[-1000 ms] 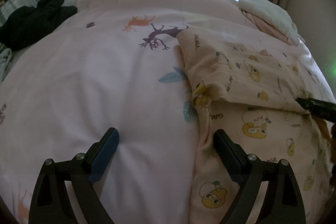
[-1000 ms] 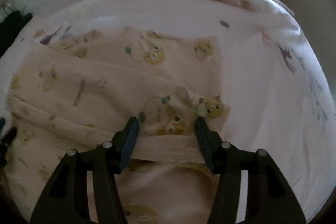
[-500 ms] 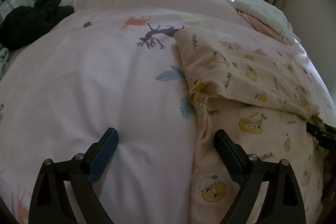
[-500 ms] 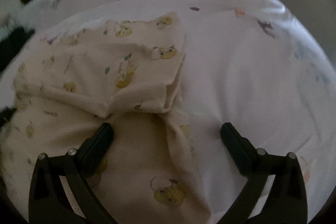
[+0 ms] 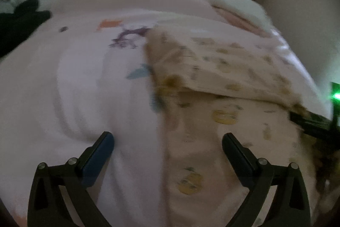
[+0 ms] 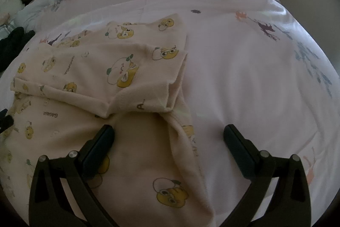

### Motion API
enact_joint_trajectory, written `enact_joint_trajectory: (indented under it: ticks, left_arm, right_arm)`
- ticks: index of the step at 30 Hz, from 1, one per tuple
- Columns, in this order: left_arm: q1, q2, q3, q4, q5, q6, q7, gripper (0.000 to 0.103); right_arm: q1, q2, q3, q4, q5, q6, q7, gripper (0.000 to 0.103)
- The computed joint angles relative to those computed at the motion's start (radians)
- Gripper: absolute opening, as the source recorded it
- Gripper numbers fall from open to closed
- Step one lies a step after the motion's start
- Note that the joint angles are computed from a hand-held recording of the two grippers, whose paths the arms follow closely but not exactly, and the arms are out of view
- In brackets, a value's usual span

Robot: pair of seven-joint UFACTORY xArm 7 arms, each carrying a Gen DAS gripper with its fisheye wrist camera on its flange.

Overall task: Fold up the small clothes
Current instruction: 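Move both open grippers over the sleepsuit's hem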

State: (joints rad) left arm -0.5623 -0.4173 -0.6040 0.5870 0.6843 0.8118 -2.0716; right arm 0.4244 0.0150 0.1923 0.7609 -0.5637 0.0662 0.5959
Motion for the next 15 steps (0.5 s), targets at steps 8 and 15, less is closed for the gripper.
enact_joint_trajectory:
  ticks: [8,15]
  left_arm:
    - [0.002,0.03,0.01,0.016,0.025,-0.042,0.033,0.1]
    - [-0.028,0.032,0.024,0.015,-0.019,-0.07,0.125,0.1]
  right_arm:
    - [-0.002,-0.002,0.004,-0.011,0.064,-0.014,-0.053,0.103]
    - [0.003,-0.01,0.007,-0.014,0.074,-0.001,-0.06,0.103]
